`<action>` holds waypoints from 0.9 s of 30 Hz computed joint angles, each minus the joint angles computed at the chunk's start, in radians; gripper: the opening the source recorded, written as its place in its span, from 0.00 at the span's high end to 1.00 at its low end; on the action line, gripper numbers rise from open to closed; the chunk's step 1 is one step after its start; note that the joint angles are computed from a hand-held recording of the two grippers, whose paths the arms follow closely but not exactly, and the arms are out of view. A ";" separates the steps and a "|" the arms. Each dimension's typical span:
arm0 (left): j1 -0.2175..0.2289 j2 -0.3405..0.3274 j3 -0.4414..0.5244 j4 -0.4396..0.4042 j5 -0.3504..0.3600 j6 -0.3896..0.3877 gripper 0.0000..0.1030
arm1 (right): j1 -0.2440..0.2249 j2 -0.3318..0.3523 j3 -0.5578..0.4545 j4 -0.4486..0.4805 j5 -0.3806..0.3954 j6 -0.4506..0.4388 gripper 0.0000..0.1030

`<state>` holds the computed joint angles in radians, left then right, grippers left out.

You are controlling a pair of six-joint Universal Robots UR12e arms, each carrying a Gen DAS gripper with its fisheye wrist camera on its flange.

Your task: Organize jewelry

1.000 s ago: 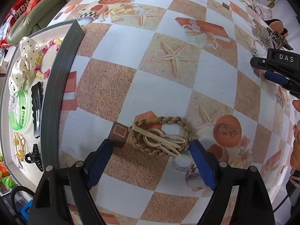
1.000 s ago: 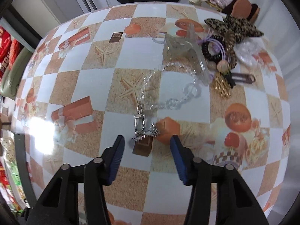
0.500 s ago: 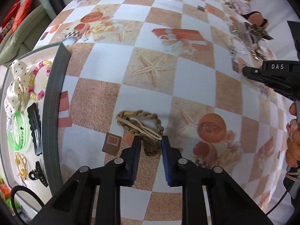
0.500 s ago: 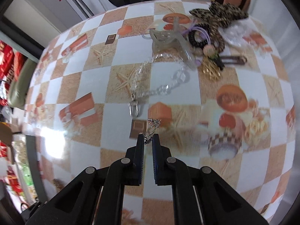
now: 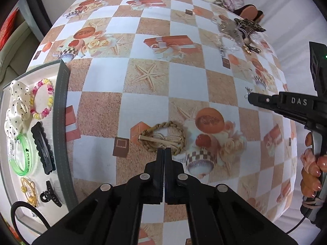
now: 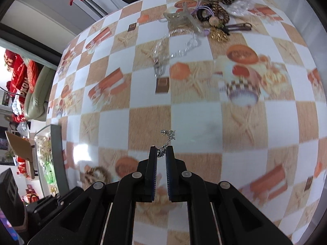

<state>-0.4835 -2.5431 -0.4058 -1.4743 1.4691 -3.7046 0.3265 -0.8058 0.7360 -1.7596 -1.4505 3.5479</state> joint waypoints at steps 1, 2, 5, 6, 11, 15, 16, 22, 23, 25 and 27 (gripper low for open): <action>0.000 0.015 -0.025 0.012 -0.002 0.006 0.97 | 0.002 -0.006 0.010 -0.004 0.001 0.004 0.92; 0.001 0.046 -0.076 0.035 -0.004 0.013 0.97 | 0.004 -0.013 0.020 -0.007 0.002 0.009 0.92; -0.004 0.068 -0.108 0.037 0.030 0.049 0.97 | 0.010 -0.036 0.055 -0.019 0.002 0.028 0.92; -0.006 0.066 -0.101 0.027 0.035 0.060 0.97 | 0.012 -0.046 0.071 -0.025 0.002 0.038 0.92; -0.006 0.053 -0.075 -0.005 0.030 0.096 0.96 | 0.017 -0.080 0.124 -0.047 0.012 0.076 0.92; -0.001 0.047 -0.060 -0.041 -0.001 0.083 0.01 | 0.020 -0.100 0.153 -0.066 0.021 0.095 0.92; -0.004 0.046 -0.059 -0.043 0.021 0.071 0.00 | 0.020 -0.103 0.158 -0.069 0.022 0.097 0.92; -0.006 0.007 -0.017 -0.053 0.029 -0.008 0.00 | 0.017 -0.123 0.190 -0.082 0.028 0.110 0.92; -0.006 -0.008 0.002 -0.062 0.035 -0.029 0.00 | 0.017 -0.127 0.196 -0.083 0.027 0.112 0.92; -0.004 -0.032 0.032 -0.075 0.025 -0.055 0.00 | 0.016 -0.135 0.208 -0.086 0.024 0.113 0.92; -0.007 -0.069 0.092 -0.105 0.040 -0.074 0.00 | 0.015 -0.144 0.220 -0.087 0.022 0.114 0.92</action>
<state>-0.4903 -2.6125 -0.3142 -1.5791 1.5094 -3.7789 0.3411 -0.9493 0.9560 -1.8463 -1.4289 3.6618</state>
